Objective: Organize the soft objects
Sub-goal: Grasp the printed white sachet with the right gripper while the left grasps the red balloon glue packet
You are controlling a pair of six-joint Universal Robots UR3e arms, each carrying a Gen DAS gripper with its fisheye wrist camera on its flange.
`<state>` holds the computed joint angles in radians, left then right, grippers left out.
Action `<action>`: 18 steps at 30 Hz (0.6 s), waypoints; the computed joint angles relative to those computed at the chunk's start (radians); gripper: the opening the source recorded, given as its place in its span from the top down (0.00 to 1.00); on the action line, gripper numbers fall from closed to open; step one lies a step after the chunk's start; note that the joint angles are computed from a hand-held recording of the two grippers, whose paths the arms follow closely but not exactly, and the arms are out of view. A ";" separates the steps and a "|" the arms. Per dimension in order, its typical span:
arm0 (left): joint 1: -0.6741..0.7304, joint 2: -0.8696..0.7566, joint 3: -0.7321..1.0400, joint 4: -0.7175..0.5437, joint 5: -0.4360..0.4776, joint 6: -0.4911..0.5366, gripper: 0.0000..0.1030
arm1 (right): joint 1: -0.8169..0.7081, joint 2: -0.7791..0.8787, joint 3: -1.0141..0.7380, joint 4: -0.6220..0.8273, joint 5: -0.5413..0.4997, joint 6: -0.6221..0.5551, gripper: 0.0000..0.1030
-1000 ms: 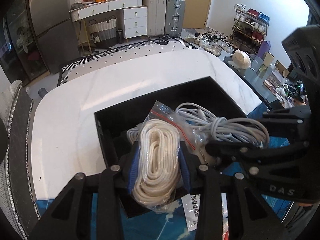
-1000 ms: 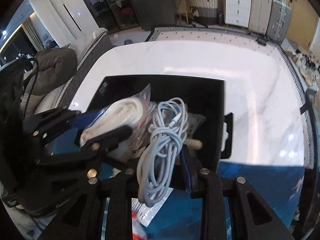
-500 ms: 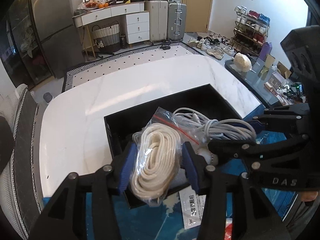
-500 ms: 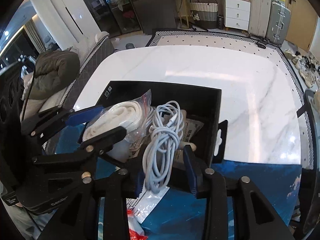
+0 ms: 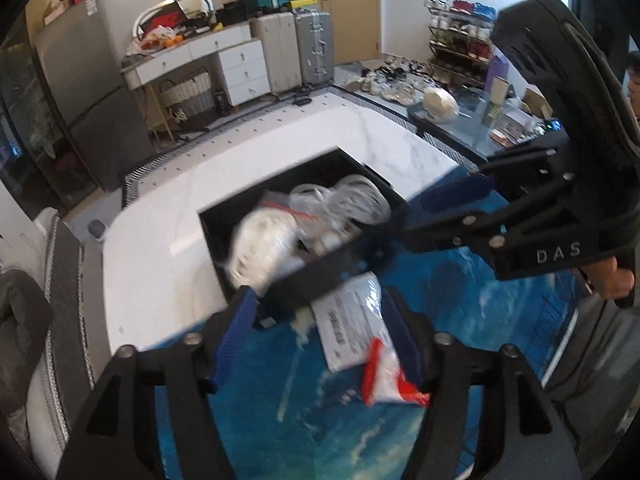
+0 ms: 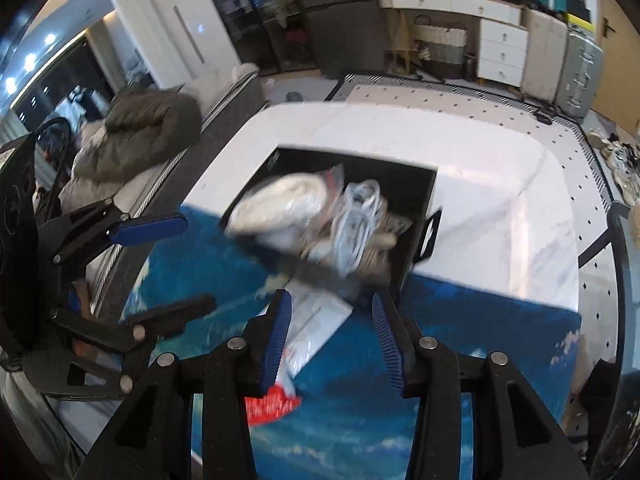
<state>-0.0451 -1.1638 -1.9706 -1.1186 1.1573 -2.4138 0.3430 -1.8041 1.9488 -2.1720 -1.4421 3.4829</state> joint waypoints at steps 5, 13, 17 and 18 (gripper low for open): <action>-0.004 0.061 -0.051 -0.177 0.007 0.034 0.19 | 0.059 -0.004 0.062 0.002 -0.004 0.024 0.58; -0.175 0.074 -0.200 -0.027 0.138 0.015 0.19 | 0.160 0.134 0.117 -0.057 -0.032 0.025 0.58; -0.254 0.017 -0.212 0.058 0.161 -0.034 0.20 | 0.160 0.153 0.100 -0.064 -0.058 0.028 0.58; -0.267 0.000 -0.219 0.078 0.164 -0.039 0.30 | 0.159 0.155 0.101 -0.067 -0.060 0.033 0.58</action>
